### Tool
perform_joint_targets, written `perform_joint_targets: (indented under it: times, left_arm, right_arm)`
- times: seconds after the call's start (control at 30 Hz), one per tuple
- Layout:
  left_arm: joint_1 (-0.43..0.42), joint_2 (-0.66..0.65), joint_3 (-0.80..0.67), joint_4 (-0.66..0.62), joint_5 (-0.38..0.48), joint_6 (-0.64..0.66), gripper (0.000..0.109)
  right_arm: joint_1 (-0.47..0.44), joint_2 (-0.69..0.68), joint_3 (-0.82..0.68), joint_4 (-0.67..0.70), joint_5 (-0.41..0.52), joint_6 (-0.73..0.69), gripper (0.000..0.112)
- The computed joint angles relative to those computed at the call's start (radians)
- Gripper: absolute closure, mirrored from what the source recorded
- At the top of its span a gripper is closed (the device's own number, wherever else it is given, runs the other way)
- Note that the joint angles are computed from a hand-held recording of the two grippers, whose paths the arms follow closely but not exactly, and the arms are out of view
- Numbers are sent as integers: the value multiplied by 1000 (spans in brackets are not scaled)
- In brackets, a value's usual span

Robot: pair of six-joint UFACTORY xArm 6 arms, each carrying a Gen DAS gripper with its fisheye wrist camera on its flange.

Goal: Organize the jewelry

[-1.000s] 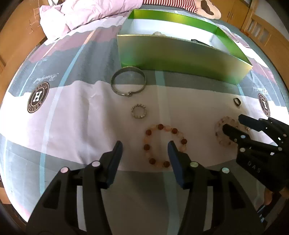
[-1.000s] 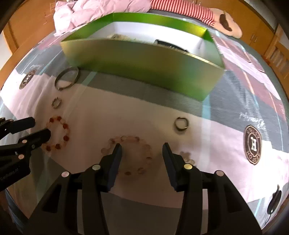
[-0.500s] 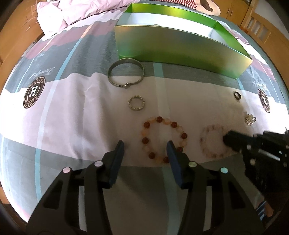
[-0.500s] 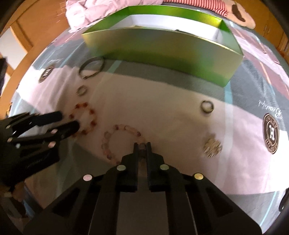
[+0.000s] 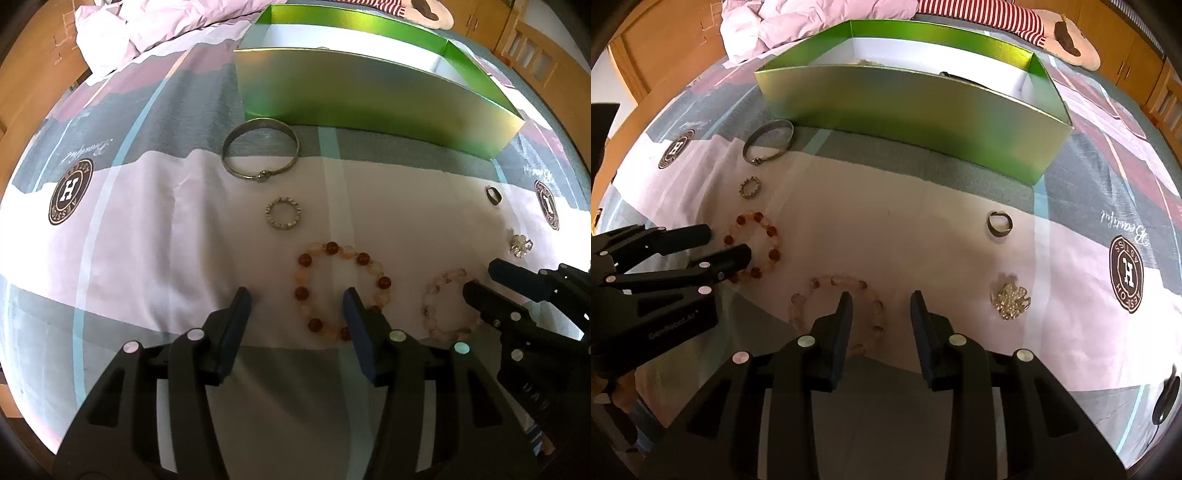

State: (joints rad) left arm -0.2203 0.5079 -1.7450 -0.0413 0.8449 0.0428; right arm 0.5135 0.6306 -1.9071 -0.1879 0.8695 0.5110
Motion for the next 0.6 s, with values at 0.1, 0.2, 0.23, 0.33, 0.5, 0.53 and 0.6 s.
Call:
perform_joint_targets:
  times: [0.1,0.2,0.23,0.33,0.5,0.53,0.6]
  left_arm:
    - [-2,-1,6,8,-8,-4,55]
    - [-2,-2,10,9,-11,-1,54]
    - [-2,-2,10,9,-12,-1,54]
    - [-2,-1,10,9,-15,-3,54]
    - [-5,3,8,18,-21,-12,54]
    - [-6,4,8,20,-22,-14,54]
    - [-4,-1,14,22,-23,-12,54]
  right_arm:
    - [3,14,-13,-6,4,10,80]
    - [4,18,-18,-12,6,17,80]
    - [5,18,-18,-15,6,18,80]
    - [6,19,-19,-24,7,28,80]
    - [16,32,-37,-60,22,61,80]
    - [18,33,-40,-66,25,69,80]
    - [23,39,-48,-76,31,81,80]
